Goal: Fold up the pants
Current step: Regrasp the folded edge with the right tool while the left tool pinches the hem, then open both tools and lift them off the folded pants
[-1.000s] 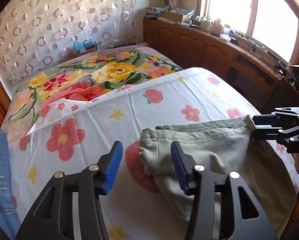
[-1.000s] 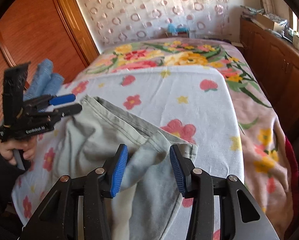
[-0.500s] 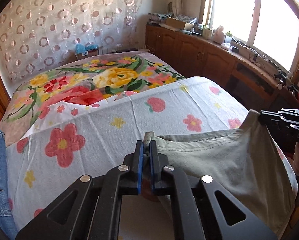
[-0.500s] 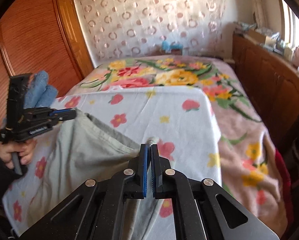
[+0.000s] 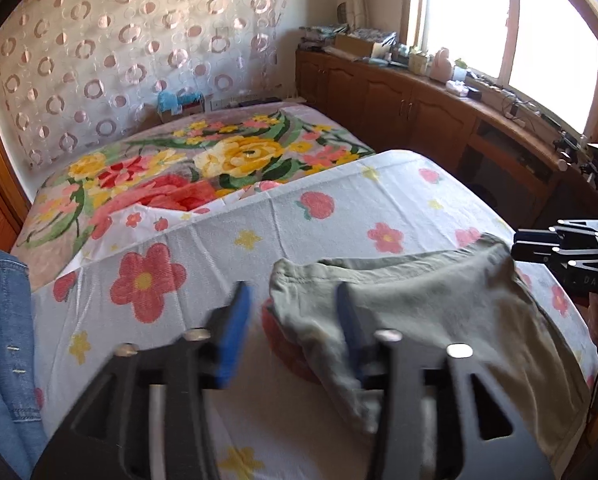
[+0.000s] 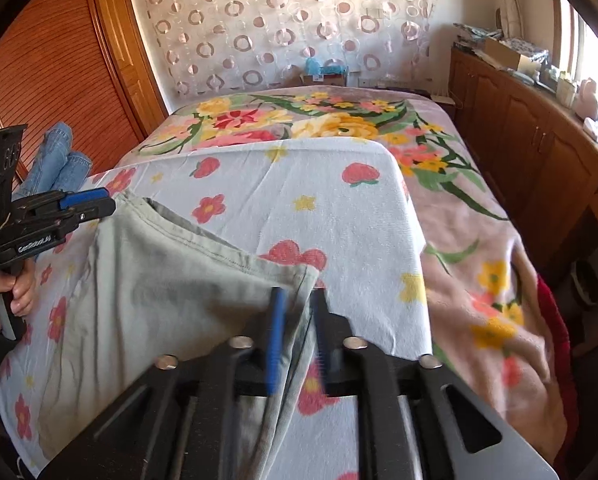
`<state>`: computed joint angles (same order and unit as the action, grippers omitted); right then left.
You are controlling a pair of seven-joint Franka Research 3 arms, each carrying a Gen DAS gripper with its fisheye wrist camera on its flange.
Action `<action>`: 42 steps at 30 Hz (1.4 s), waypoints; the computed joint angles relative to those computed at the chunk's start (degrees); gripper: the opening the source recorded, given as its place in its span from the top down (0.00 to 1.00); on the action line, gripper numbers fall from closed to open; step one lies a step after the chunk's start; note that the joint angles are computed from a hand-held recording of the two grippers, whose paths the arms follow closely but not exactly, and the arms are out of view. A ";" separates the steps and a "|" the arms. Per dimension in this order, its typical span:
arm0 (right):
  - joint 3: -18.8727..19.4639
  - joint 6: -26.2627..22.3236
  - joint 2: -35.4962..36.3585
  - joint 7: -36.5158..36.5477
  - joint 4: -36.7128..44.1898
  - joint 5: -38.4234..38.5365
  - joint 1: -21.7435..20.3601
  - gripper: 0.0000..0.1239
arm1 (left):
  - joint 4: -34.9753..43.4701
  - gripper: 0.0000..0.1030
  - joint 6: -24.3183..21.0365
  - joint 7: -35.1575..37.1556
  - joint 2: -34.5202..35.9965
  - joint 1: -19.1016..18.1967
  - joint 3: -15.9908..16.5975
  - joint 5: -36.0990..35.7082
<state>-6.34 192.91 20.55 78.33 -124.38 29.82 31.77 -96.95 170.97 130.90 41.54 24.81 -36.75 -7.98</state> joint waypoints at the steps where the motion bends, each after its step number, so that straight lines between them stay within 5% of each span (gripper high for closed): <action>1: -1.56 -0.09 -0.16 -0.07 -0.01 0.43 1.65 0.76 | -0.67 0.45 -0.09 0.46 -0.29 0.74 -0.75 -0.12; 5: -2.57 2.60 -3.52 -2.31 -4.27 3.62 4.48 0.71 | -6.19 0.23 0.21 4.25 -2.14 7.06 -6.97 -2.50; 14: 9.23 10.66 -8.78 -2.61 -13.68 4.51 -2.61 0.69 | -19.81 0.22 5.34 7.09 -6.62 18.59 -17.14 -1.69; 26: 14.28 16.72 -13.24 -2.98 -21.45 9.14 -1.87 0.69 | -33.53 0.22 12.57 2.53 -8.99 34.87 -30.53 5.56; 42: 17.69 19.55 -14.61 -0.34 -27.25 16.80 2.09 0.69 | -44.56 0.22 15.83 -6.46 -6.51 47.96 -36.39 17.76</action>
<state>11.35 212.46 5.94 77.99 -151.63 46.62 33.85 -141.51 186.81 124.43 35.03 72.77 -73.14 9.79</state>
